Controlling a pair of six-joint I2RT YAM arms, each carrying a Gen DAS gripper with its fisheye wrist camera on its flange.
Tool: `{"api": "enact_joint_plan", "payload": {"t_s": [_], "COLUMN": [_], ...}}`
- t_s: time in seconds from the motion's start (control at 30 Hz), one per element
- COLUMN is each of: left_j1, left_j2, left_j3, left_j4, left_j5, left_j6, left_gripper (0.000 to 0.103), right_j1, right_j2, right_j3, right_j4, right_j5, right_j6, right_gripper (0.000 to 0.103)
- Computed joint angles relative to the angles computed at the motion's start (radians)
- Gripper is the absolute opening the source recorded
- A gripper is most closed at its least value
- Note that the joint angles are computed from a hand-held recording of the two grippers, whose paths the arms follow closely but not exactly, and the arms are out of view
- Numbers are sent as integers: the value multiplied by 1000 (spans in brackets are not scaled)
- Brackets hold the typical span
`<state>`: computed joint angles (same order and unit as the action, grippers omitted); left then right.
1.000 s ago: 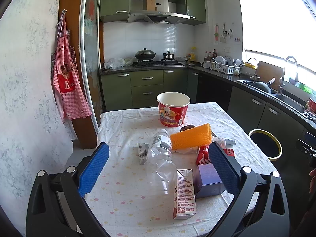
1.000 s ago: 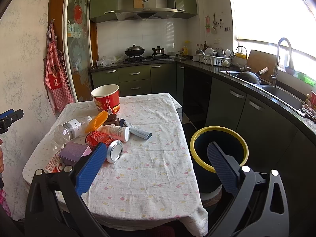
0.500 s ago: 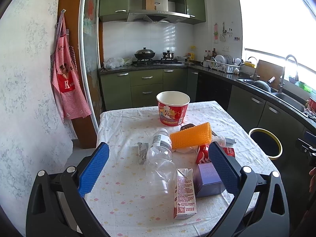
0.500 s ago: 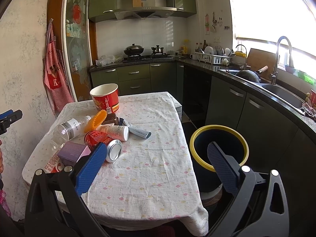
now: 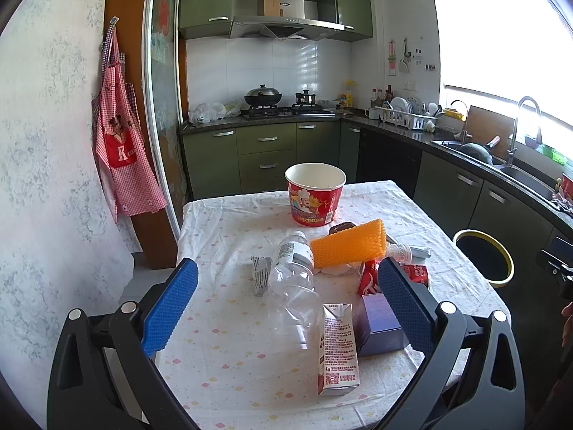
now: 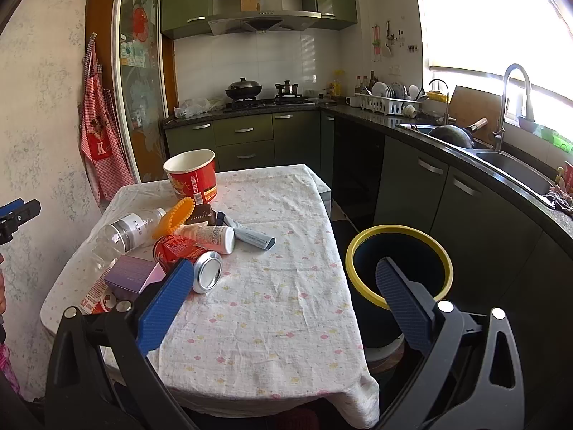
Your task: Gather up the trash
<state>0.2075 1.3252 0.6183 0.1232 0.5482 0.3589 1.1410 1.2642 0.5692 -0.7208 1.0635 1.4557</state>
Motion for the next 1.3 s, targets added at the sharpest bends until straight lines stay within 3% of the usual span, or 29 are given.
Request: {"api": "enact_joint_plan", "payload": {"t_s": [0.53, 0.67, 0.8, 0.97, 1.13, 1.23, 1.3], "left_j1": [-9, -34, -81, -128, -167, -179, -184], "left_j2": [18, 130, 297, 606, 932, 1075, 1162], "left_j3": [18, 125, 272, 630, 1065, 1254, 1372], "left_j4": [-11, -52, 13, -55, -231, -302, -336], "left_j5": [-2, -15, -110, -199, -272, -278, -283], "left_j6": [6, 12, -38, -106, -167, -189, -200], "left_gripper": [99, 99, 99, 99, 99, 99, 99], "right_j1": [-12, -147, -397, -627, -827, -906, -933], "right_j2": [-13, -142, -202, 16, 410, 679, 865], "right_j3": [-14, -76, -45, 228, 693, 1038, 1290], "right_j4": [33, 270, 453, 459, 308, 156, 44], "right_j5": [-5, -111, -372, -603, -868, -1017, -1074], "right_j6": [-39, -369, -697, -916, -1005, -1018, -1025], "right_gripper": [97, 97, 97, 97, 96, 86, 69]}}
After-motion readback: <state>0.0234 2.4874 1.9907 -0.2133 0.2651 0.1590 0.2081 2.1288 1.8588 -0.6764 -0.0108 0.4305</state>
